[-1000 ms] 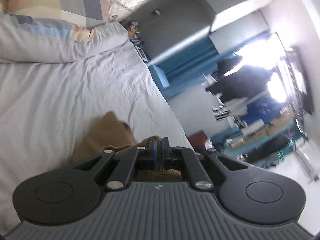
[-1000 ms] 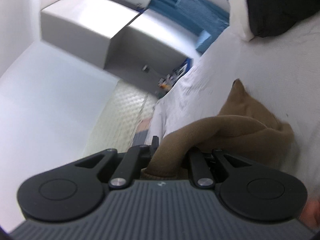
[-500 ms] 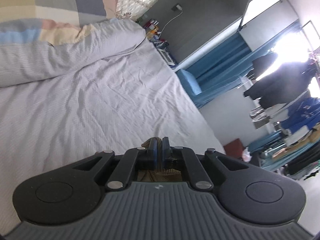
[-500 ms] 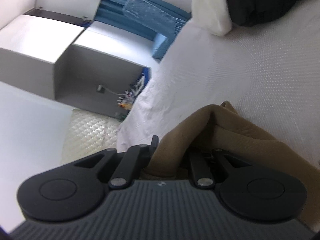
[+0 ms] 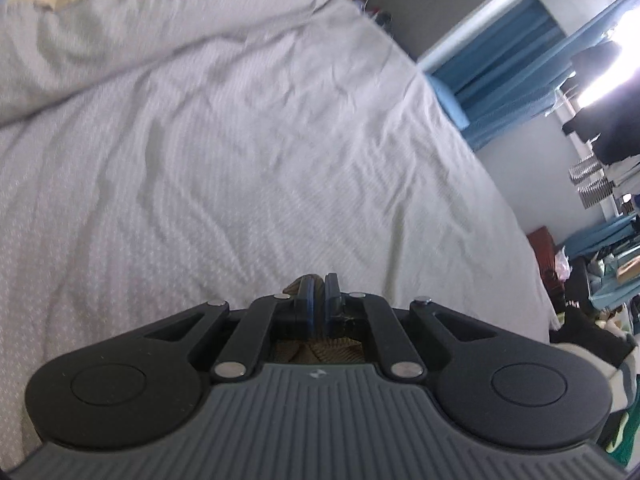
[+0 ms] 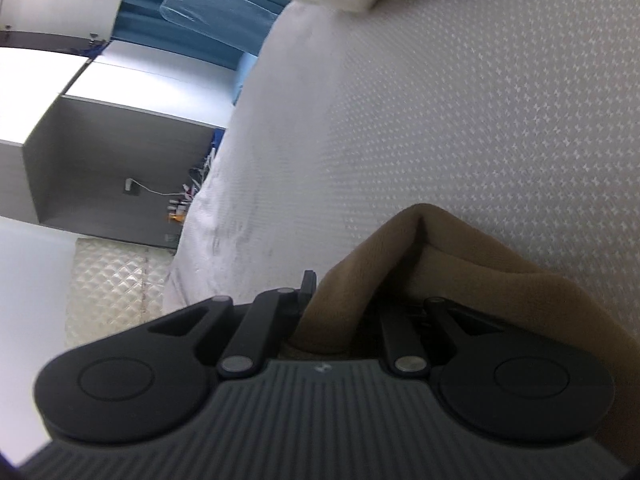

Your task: Fold large clothes

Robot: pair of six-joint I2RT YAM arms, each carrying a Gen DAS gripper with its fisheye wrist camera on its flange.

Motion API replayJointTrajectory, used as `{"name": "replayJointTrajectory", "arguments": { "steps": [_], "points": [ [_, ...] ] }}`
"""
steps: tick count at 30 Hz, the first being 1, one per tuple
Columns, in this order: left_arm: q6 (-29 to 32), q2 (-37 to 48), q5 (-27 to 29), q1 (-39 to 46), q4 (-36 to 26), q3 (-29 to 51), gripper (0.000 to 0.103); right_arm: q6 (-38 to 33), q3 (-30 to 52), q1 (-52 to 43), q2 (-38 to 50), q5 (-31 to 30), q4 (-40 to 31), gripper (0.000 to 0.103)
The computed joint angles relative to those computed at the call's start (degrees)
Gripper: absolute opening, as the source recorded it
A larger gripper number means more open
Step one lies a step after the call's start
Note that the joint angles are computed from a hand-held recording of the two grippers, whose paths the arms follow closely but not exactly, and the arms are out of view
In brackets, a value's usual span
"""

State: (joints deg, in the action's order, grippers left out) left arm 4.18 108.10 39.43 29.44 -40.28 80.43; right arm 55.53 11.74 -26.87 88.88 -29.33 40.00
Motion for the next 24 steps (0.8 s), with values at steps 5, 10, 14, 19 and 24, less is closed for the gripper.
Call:
{"name": "replayJointTrajectory", "arguments": {
  "steps": [5,10,14,19,24],
  "points": [
    [8.4,0.3,2.3,1.6,-8.4,3.5,0.023,0.1,0.9,3.5,-1.4,3.3,-1.8,0.014],
    [16.1,-7.6,6.0,6.8,-12.8,1.0,0.061,-0.2,-0.4,3.1,0.2,2.1,2.2,0.014],
    [25.8,-15.2,10.7,13.1,-20.4,-1.7,0.061,-1.1,-1.7,1.3,0.9,0.0,4.8,0.015],
    [49.1,-27.5,14.4,20.8,-33.7,-11.6,0.061,-2.3,-3.4,-0.8,-0.1,-2.5,5.2,0.015],
    [61.3,-38.9,14.2,22.7,-34.5,-27.3,0.061,-3.1,-4.1,-1.9,-1.0,-3.9,4.7,0.015]
  ]
}}
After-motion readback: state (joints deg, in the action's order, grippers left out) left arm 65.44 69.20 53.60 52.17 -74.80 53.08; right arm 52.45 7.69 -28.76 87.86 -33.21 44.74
